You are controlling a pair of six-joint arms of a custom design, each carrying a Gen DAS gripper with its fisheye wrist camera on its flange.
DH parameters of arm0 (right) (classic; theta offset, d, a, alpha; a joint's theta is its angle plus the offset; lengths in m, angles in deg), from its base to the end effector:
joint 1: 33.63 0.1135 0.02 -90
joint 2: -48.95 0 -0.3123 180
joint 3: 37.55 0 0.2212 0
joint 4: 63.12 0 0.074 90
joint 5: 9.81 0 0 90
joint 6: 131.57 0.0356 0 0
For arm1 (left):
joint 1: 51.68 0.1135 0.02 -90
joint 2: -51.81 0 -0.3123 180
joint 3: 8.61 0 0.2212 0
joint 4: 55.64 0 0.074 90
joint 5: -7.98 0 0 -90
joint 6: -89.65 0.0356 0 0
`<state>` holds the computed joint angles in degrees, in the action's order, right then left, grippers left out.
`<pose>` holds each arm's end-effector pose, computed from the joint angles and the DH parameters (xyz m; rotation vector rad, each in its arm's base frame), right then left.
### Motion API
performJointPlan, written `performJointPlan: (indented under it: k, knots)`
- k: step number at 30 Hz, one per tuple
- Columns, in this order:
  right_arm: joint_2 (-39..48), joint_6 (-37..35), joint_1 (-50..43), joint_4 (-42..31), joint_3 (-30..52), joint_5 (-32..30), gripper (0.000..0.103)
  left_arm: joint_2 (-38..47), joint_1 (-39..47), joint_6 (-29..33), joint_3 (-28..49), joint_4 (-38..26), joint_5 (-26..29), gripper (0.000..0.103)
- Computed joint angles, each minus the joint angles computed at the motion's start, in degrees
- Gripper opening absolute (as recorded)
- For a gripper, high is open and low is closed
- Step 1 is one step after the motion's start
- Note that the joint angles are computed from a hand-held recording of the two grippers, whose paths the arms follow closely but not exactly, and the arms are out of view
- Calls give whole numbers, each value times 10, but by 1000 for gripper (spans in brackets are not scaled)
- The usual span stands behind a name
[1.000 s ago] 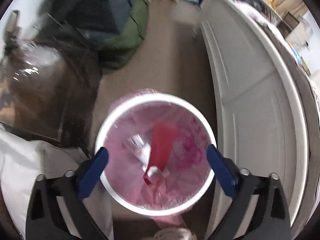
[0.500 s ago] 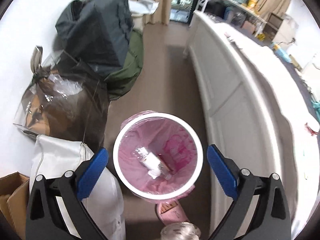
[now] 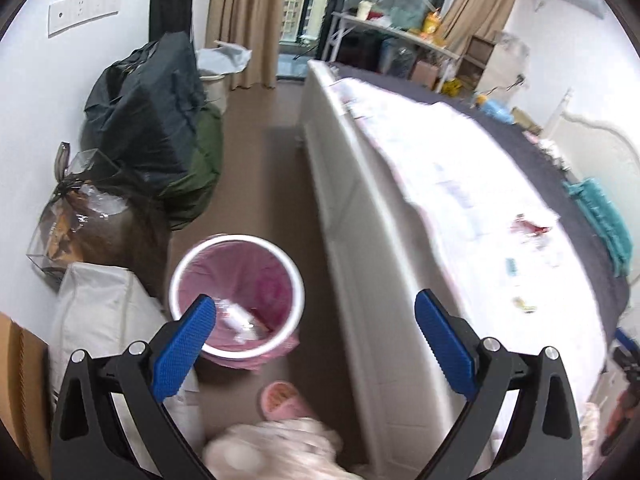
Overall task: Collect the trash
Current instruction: 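Move both tools back over the bed toward the plastic cup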
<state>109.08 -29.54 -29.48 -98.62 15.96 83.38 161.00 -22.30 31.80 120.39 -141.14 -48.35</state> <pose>0.1652 0.0100 0.2853 0.1869 2.2983 0.0805 0.3351 0.1660 0.3890 0.2199 2.4571 -0.3688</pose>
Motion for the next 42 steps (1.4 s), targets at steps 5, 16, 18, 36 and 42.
performJointPlan:
  k: [5,16,18,36,42]
  knots:
    - [-33,-20,-58,-3,-19,-34,96,-64,-5,12,-33,-41,69,98]
    - [-68,-57,-206,23,-64,-149,96,-176,-42,89,-116,-94,146,98]
    - [-56,-69,-252,36,-67,-190,96,-189,-63,100,-130,-103,158,98]
    - [334,-196,-476,222,53,-426,96,-228,-289,-29,-252,57,48,98]
    - [550,-218,-452,177,290,-395,96,-223,-307,-44,-263,72,3,98]
